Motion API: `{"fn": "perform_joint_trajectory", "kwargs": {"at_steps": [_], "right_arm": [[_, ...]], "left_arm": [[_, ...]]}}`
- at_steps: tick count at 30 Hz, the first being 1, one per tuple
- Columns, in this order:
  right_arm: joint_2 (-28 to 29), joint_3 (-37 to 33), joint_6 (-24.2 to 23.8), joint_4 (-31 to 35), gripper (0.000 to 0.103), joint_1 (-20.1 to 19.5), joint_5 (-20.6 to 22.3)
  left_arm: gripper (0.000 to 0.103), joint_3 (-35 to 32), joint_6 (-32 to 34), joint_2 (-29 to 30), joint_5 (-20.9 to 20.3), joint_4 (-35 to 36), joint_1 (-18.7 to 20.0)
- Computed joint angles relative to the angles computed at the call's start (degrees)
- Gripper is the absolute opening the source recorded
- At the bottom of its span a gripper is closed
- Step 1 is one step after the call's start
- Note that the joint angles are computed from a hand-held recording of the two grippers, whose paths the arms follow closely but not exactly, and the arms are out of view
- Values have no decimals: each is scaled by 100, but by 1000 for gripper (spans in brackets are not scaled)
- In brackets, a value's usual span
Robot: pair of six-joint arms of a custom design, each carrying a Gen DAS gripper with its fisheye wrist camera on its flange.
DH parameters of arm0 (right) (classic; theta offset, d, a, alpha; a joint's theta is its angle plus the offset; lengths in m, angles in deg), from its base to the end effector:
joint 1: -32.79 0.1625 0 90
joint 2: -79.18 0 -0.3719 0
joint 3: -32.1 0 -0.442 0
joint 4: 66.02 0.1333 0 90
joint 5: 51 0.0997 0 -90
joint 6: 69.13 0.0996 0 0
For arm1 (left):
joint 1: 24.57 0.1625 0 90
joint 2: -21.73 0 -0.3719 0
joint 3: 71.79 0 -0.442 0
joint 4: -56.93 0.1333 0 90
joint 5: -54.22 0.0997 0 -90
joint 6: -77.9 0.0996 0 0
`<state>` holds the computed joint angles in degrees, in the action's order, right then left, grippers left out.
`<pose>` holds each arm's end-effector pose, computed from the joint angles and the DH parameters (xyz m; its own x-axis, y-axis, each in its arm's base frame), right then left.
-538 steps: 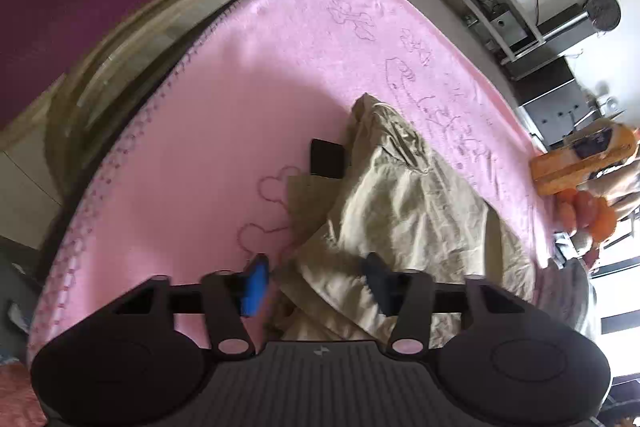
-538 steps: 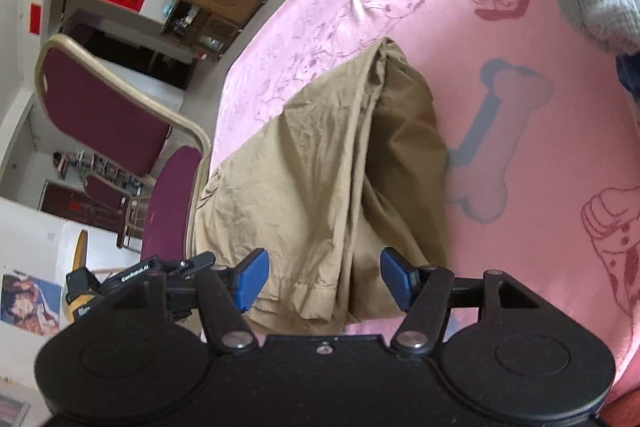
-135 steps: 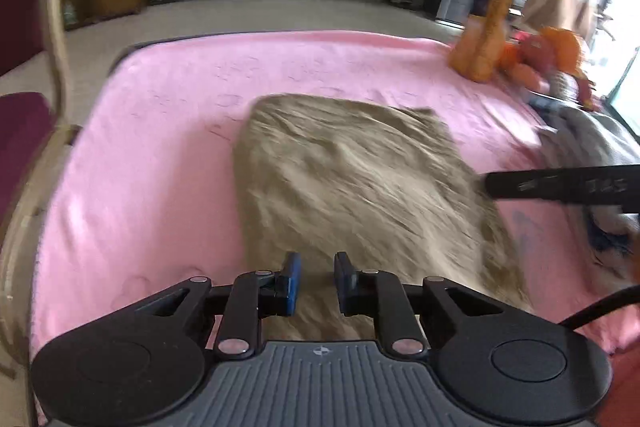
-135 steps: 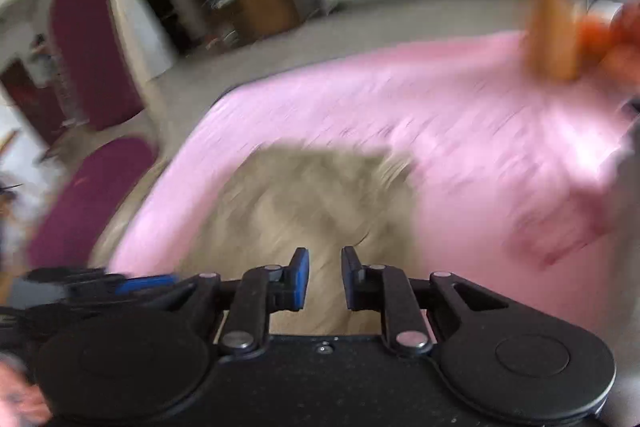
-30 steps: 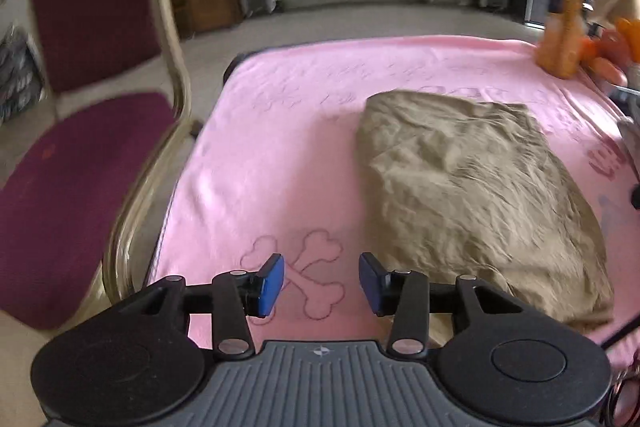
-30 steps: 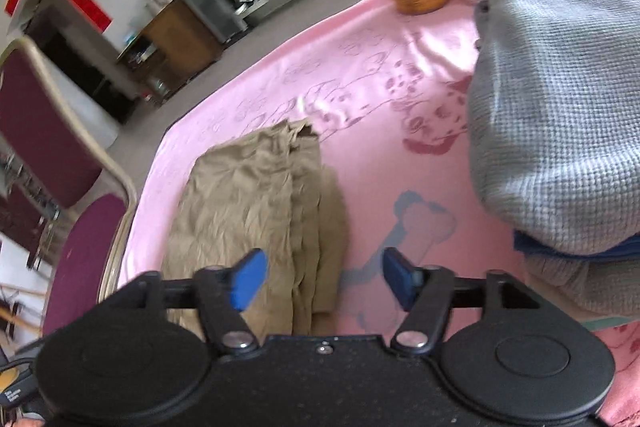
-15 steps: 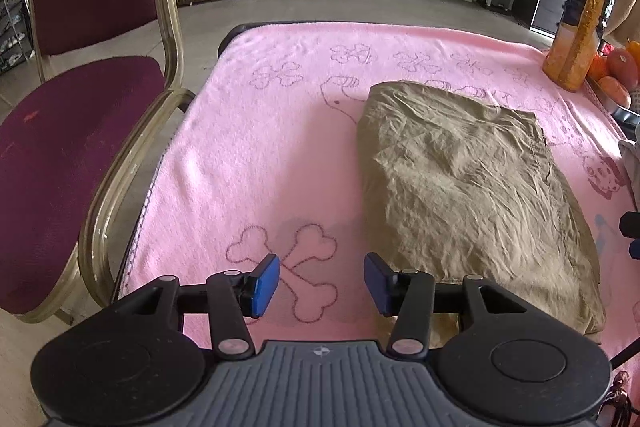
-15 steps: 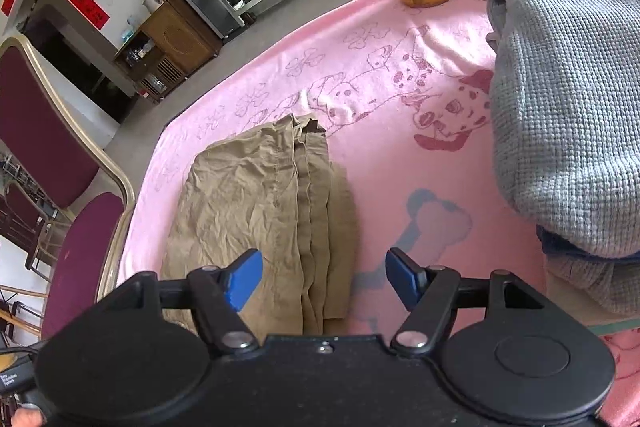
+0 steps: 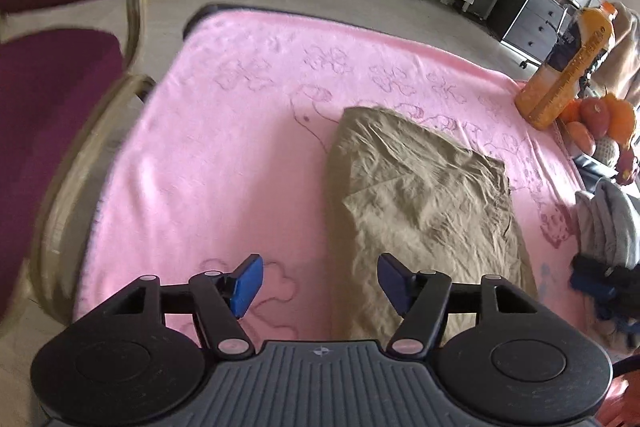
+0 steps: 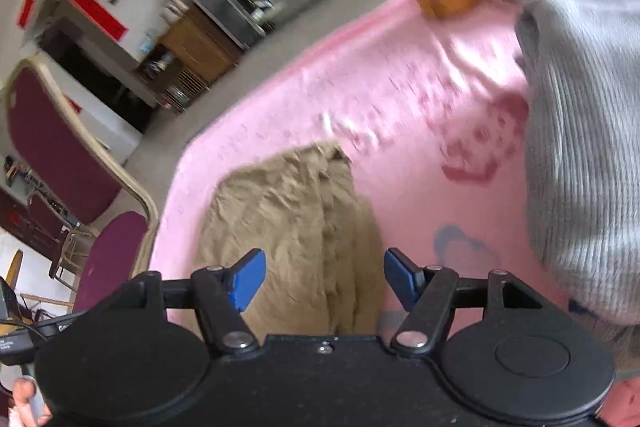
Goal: Fold clothes
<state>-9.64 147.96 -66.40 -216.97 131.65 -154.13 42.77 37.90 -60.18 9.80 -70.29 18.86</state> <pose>0.1922 -0.5147 0.3085 -0.9867 0.0143 0.1617 -0.0809 0.8203 -0.5662 -0.2439 -0.5124 0.2307 -0.8656 -0.0811 -0.4942 0.2187 0.8265 -0.5187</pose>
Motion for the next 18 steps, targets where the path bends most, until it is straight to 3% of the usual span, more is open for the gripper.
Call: {"fn": "perform_joint_trajectory", "kwargs": {"at_steps": [2, 4, 8, 15, 18], "right_arm": [[-14, 2, 173, 140, 60, -62, 19], [-31, 5, 330, 269, 54, -141, 107], [67, -71, 760, 565, 52, -304, 299], [236, -139, 1168, 822, 48, -483, 577], [230, -113, 1249, 855, 39, -582, 864]], "left_arm": [[63, 224, 24, -86, -415, -632, 154], [63, 308, -187, -125, -669, -748, 261], [62, 222, -108, 10, -420, -475, 201], [61, 80, 59, 196, -746, -681, 429], [57, 35, 182, 244, -1227, -930, 609]]}}
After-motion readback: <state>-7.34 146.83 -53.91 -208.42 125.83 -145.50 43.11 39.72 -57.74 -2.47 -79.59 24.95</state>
